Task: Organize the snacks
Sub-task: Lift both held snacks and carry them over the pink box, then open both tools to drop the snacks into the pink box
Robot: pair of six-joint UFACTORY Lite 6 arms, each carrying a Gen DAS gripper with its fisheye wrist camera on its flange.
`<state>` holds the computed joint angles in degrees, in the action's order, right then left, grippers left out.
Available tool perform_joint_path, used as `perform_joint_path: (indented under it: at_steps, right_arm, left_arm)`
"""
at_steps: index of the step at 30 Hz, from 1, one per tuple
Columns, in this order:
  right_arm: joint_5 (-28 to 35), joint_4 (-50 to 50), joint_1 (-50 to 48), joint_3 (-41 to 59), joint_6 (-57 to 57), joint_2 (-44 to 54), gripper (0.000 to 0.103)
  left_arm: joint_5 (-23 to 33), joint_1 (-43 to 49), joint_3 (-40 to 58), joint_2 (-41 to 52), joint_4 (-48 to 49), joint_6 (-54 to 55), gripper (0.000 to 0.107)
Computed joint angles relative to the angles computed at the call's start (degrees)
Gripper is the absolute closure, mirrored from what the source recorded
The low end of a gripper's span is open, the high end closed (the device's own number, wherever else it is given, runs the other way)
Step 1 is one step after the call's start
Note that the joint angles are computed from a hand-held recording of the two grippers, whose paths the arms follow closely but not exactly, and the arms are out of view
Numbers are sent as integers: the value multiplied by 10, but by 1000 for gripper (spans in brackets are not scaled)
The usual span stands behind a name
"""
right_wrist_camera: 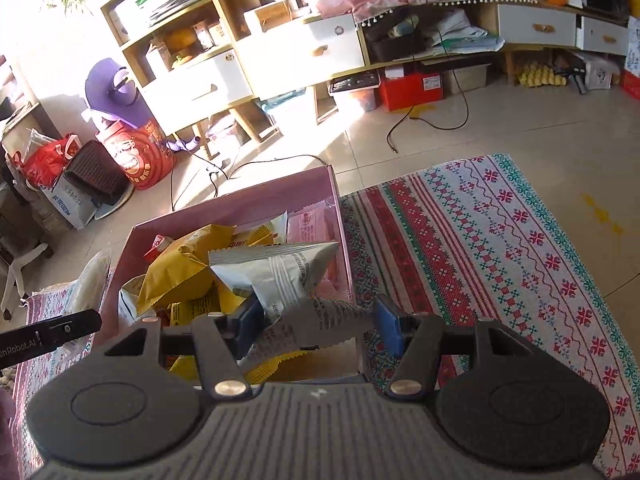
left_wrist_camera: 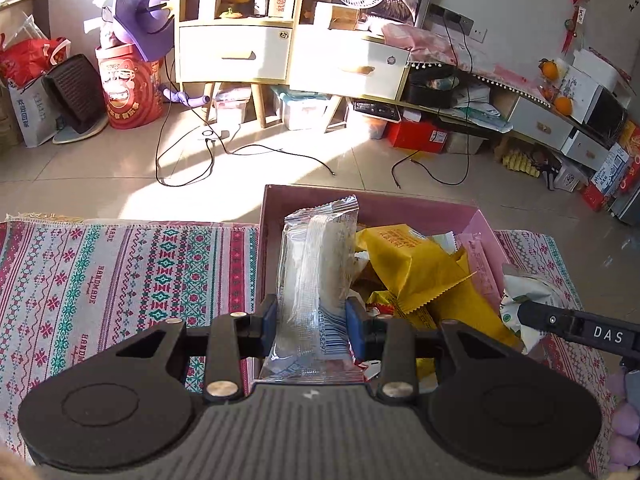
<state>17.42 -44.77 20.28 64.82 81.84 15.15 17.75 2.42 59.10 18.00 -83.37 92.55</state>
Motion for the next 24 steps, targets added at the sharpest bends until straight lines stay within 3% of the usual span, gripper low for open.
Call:
perform_joint_path:
  at_steps: [6, 16, 19, 24]
  right_arm:
    - [-28, -26, -11, 8, 10, 18, 46]
    - [-55, -41, -21, 9, 25, 18, 42]
    - [-71, -34, -30, 0, 26, 6, 39]
    - [-76, -46, -30, -10, 42, -11, 30]
  left_arm:
    - [-12, -19, 73, 68, 38, -57, 65]
    - [-30, -30, 104, 86, 60, -92, 64]
    - [-21, -23, 99, 83, 24, -60, 61]
    - [-7, -15, 71, 55, -16, -8, 46]
